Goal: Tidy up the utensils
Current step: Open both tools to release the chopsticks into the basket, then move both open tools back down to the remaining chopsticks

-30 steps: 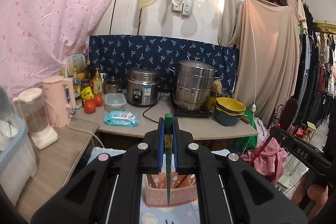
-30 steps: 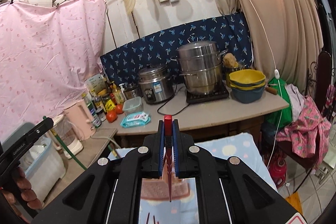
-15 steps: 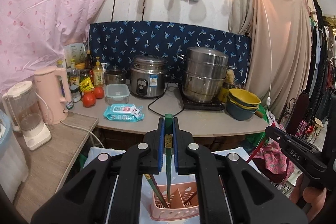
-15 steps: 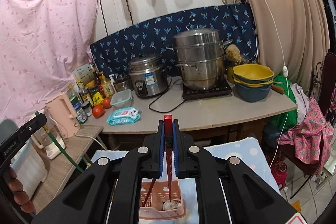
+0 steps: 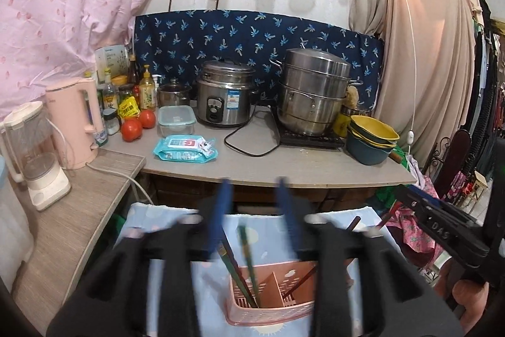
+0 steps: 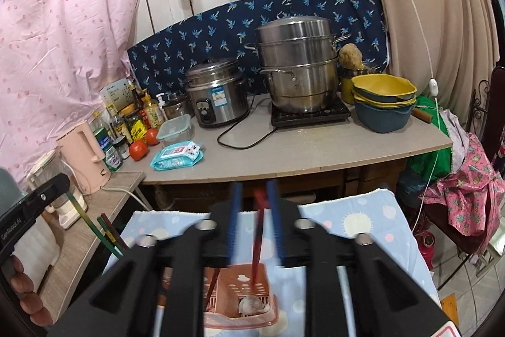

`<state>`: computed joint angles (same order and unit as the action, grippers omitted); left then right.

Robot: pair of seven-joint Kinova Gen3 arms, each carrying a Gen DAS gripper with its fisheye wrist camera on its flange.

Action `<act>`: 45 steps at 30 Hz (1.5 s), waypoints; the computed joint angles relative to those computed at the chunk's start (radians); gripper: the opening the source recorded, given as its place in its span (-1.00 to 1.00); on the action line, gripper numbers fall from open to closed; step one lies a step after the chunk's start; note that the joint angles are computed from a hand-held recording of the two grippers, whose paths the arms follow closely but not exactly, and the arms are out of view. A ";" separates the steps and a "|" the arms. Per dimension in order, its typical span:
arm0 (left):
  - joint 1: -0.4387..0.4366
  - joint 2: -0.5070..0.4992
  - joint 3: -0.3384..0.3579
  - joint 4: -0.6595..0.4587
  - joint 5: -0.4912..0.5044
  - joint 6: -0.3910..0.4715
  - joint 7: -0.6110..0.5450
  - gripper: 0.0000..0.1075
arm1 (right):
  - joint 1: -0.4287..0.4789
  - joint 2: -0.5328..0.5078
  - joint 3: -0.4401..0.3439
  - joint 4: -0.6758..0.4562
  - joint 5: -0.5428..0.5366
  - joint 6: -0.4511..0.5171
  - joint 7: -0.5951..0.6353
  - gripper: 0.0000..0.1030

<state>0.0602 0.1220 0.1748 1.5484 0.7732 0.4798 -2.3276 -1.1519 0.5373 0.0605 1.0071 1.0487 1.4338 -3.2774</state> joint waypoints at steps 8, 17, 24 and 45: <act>-0.003 -0.037 -0.018 0.034 0.001 0.011 -0.002 -0.16 | -0.035 -0.024 -0.013 0.033 0.029 0.032 -0.036 -0.35; 0.004 -0.137 -0.090 0.142 0.049 0.052 -0.071 -0.16 | -0.111 -0.029 -0.054 0.061 0.028 0.112 -0.100 -0.34; 0.036 -0.234 -0.170 0.294 0.055 0.072 -0.143 -0.16 | -0.144 0.002 -0.173 0.075 0.011 0.194 -0.177 -0.34; 0.068 -0.400 -0.292 0.708 -0.100 0.158 -0.184 -0.16 | -0.146 0.252 -0.676 -0.020 0.016 0.296 -0.441 -0.34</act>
